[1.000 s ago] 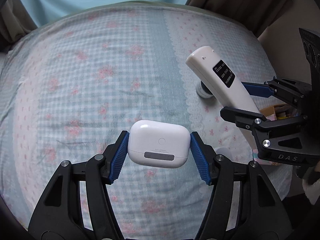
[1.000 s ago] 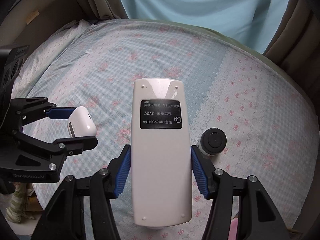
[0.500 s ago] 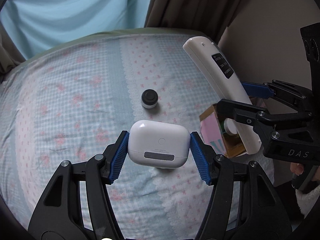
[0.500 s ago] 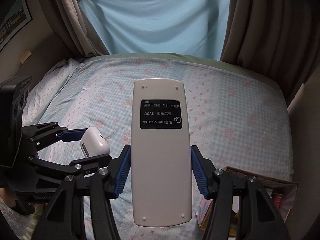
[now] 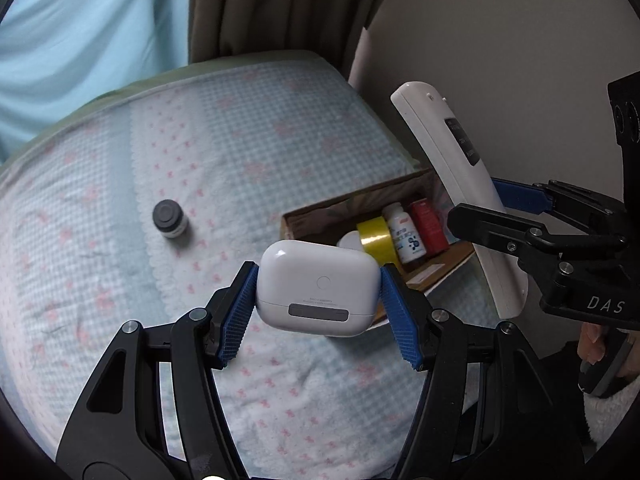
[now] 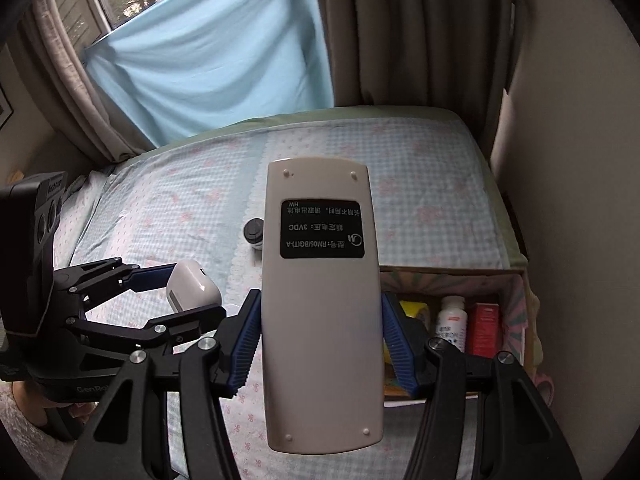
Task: Organize rigid objects
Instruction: 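Carry the earbud case with left tool while right tool carries the remote to the box, then release the earbud case into the box with left tool while right tool releases the remote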
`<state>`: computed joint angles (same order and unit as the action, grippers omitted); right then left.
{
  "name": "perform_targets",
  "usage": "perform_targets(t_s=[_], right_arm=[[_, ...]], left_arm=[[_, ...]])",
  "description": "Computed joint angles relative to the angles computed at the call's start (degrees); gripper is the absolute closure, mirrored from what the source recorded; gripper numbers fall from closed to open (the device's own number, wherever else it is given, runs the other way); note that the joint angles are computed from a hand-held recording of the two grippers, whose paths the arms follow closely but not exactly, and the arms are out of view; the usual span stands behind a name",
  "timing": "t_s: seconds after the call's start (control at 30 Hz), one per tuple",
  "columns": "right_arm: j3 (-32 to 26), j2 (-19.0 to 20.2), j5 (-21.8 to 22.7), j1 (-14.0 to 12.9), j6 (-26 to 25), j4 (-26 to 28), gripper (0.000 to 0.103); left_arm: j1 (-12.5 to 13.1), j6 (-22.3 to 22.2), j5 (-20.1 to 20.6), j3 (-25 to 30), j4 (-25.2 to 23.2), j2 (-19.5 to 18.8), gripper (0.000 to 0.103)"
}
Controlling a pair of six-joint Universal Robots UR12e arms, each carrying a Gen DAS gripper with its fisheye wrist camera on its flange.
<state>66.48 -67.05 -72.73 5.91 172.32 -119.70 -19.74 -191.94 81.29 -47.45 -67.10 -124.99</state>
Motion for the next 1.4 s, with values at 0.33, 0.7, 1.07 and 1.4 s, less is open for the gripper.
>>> perform_targets(t_s=[0.33,0.7,1.07,1.4], right_arm=[[0.36,1.20,-0.08,-5.55,8.64,4.39,0.050],[0.82,5.79,5.94,-8.90,23.87,7.55,0.050],[6.10,6.56,13.45,-9.97,40.71,0.71,0.049],[1.01,8.48,10.08,-8.79,36.36,10.73,0.000]], left_arm=[[-3.10,2.38,-1.45,17.97,-11.16,-11.61,0.045],[-3.99,5.19,1.06,34.07,-26.07,-22.63,0.045],[-4.63,6.86,3.70,29.68,-28.50,-22.53,0.045],[-5.58,10.03,6.51,26.73,-26.05,-20.61,0.000]])
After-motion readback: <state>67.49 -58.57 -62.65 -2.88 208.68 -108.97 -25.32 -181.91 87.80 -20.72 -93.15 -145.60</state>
